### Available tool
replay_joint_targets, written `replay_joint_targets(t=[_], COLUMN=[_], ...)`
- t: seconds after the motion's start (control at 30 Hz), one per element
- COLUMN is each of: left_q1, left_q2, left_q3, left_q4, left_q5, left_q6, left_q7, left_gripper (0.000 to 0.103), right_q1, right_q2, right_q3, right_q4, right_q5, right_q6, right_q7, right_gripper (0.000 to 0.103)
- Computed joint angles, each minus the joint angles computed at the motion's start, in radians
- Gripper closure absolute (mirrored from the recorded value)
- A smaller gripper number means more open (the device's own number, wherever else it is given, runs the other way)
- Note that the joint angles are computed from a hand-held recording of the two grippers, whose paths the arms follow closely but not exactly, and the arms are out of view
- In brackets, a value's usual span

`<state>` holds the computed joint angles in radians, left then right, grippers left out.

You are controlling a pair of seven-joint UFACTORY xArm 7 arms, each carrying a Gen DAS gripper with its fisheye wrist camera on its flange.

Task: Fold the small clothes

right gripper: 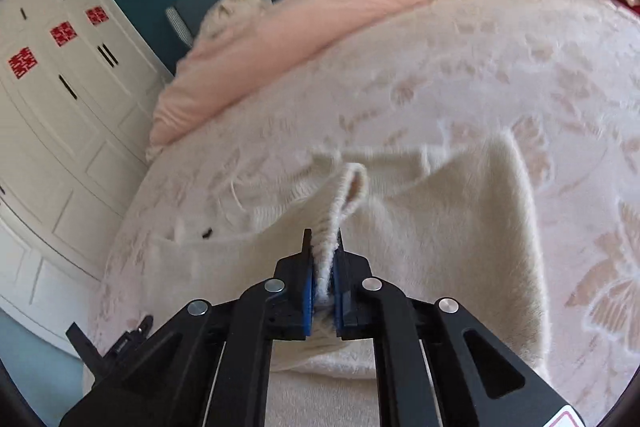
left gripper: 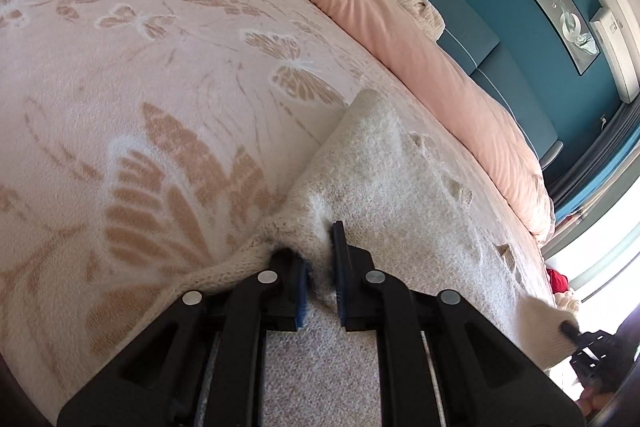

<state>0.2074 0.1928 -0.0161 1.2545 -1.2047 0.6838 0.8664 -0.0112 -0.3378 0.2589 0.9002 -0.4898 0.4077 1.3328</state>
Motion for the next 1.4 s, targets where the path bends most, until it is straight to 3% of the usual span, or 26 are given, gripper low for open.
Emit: replay_joint_targets(t=[0.07,0.1,0.17,0.2,0.3,0.43,0.5,0.53,0.57,0.6,0.67,0.73,0.83,0.93,1.03,1.2,1.33,1.37,1.4], left_q1=[0.0,0.0,-0.001,0.0,-0.003,-0.019,-0.01,-0.004,0.005,0.01,0.038,0.069,0.108,0.139,0.148,0.125,0.094,0.087,0.081], left_q2=[0.004,0.003,0.004,0.002,0.001,-0.005,-0.022,-0.047,-0.087,-0.128,-0.207,-0.264,-0.33,-0.377,-0.457,-0.496,-0.483,-0.479,-0.471], left_q3=[-0.001,-0.002,-0.002,-0.002,-0.002,0.01,0.026,0.036,0.05,0.066,0.111,0.164,0.225,0.267,0.296,0.275,0.269,0.27,0.277], left_q4=[0.002,0.0,-0.001,-0.002,-0.001,0.03,0.059,0.058,0.042,0.022,-0.017,-0.037,-0.085,-0.147,-0.235,-0.291,-0.273,-0.265,-0.251], left_q5=[-0.001,-0.001,0.002,0.002,0.014,0.154,0.279,0.339,0.391,0.45,0.502,0.547,0.646,0.722,0.685,0.7,0.716,0.717,0.71], left_q6=[-0.003,-0.006,-0.009,-0.009,-0.014,0.002,0.095,0.137,0.172,0.193,0.28,0.4,0.51,0.577,0.546,0.465,0.46,0.466,0.492], left_q7=[0.006,0.009,0.01,0.01,0.002,-0.114,-0.184,-0.206,-0.217,-0.237,-0.212,-0.156,-0.079,-0.039,0.023,-0.077,-0.121,-0.121,-0.116], left_gripper=[0.092,0.092,0.092,0.092,0.092,0.09,0.083,0.078,0.061,0.035,0.021,0.016,0.013,0.013,0.009,0.005,0.006,0.017,0.043], right_q1=[-0.021,0.015,0.036,0.024,0.025,0.061,0.107,0.131,0.159,0.191,0.258,0.325,0.393,0.427,0.422,0.404,0.397,0.397,0.401], right_q2=[-0.027,-0.003,0.016,-0.009,-0.039,-0.249,-0.367,-0.426,-0.487,-0.547,-0.633,-0.717,-0.801,-0.799,-0.715,-0.618,-0.593,-0.591,-0.586], right_q3=[-0.005,-0.052,-0.095,-0.086,-0.072,-0.038,0.005,0.03,0.058,0.088,0.14,0.185,0.253,0.3,0.327,0.309,0.291,0.288,0.278], right_q4=[-0.046,-0.062,-0.126,-0.143,-0.113,-0.193,-0.207,-0.214,-0.218,-0.226,-0.229,-0.258,-0.313,-0.344,-0.325,-0.319,-0.336,-0.336,-0.339], right_q5=[-0.01,0.047,0.138,0.121,0.133,0.197,0.239,0.257,0.278,0.305,0.382,0.482,0.611,0.658,0.629,0.552,0.514,0.504,0.497], right_q6=[0.052,0.111,0.103,0.077,0.138,0.205,0.35,0.437,0.528,0.614,0.778,0.855,0.847,0.758,0.678,0.572,0.498,0.489,0.478], right_q7=[0.008,-0.033,-0.104,-0.091,-0.075,-0.006,-0.017,-0.022,-0.023,-0.017,0.015,0.091,0.233,0.309,0.331,0.367,0.426,0.427,0.416], right_gripper=[0.096,0.097,0.102,0.102,0.1,0.084,0.059,0.053,0.049,0.045,0.041,0.041,0.041,0.04,0.032,0.027,0.028,0.04,0.072])
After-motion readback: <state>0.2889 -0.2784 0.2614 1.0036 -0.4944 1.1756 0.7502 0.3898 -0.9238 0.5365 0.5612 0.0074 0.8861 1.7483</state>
